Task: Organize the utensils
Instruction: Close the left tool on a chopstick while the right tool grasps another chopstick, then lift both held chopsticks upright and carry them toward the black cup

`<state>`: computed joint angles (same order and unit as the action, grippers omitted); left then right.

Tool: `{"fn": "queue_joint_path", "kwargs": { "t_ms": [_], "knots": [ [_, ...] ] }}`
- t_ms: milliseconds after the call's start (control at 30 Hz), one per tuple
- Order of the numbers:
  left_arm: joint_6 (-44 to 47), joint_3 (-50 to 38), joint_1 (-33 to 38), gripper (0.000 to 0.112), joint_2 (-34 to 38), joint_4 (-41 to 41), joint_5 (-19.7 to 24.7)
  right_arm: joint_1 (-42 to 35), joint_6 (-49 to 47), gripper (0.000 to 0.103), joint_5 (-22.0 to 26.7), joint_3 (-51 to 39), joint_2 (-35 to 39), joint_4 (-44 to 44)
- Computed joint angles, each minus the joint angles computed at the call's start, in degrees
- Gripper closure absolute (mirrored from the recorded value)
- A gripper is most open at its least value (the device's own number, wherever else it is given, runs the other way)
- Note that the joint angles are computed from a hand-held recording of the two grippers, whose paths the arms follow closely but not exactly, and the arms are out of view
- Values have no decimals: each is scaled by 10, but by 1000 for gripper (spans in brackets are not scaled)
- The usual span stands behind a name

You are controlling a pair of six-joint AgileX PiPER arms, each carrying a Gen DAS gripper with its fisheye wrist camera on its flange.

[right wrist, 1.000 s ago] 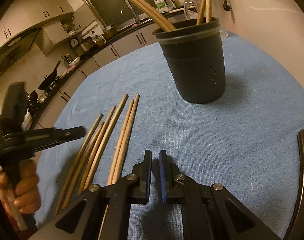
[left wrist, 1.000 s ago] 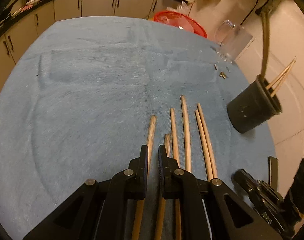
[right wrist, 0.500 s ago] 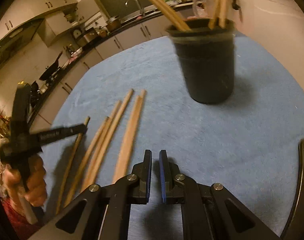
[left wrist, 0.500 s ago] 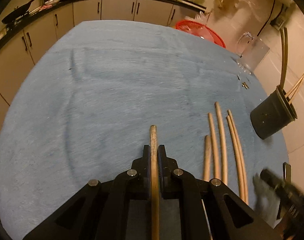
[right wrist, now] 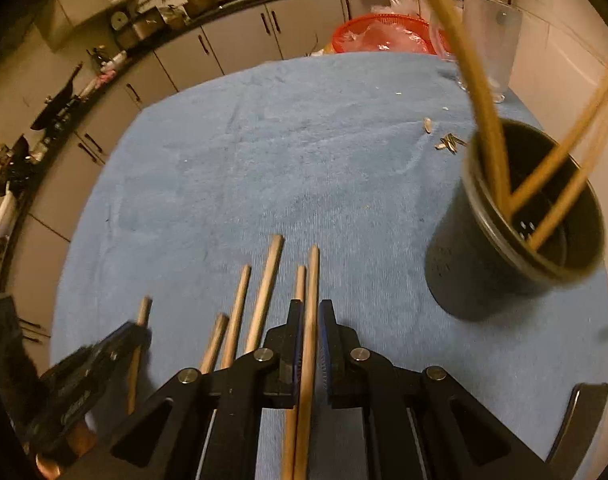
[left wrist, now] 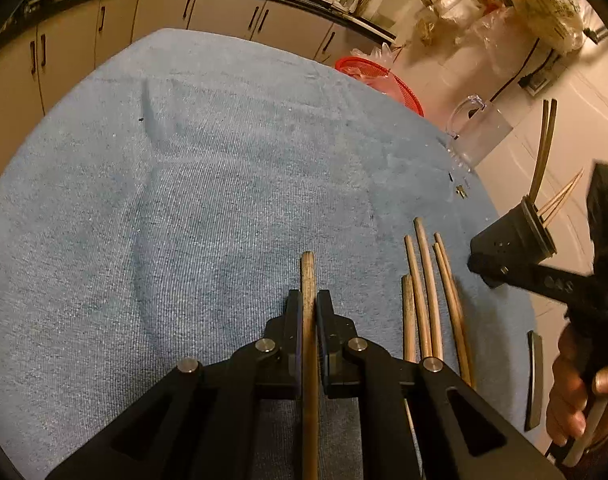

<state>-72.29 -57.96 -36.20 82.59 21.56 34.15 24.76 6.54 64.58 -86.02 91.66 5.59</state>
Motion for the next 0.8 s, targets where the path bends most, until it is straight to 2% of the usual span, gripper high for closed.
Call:
{"fn": "queue_joint_path", "kwargs": {
  "t_ms": [100, 200, 333, 400, 600, 700, 800],
  "knots": [
    [-14, -8, -14, 104, 3, 15, 17, 12, 23, 94, 8, -19, 24, -26],
    [-7, -5, -8, 104, 1, 4, 9, 27, 52, 94, 18, -35, 47, -57],
    [3, -2, -1, 104, -3, -12, 3, 31, 49, 94, 20, -41, 64, -56],
    [8, 15, -1, 104, -27, -15, 8, 40, 52, 93, 24, -47, 72, -68],
    [0, 9, -6, 105, -19, -5, 11, 56, 58, 94, 35, -93, 109, -92],
    [-11, 7, -15, 105, -17, 12, 14, 52, 50, 97, 27, -88, 103, -83],
    [-29, 7, -28, 105, -22, 38, 8, 46, 46, 97, -9, -45, 51, -64]
  ]
}}
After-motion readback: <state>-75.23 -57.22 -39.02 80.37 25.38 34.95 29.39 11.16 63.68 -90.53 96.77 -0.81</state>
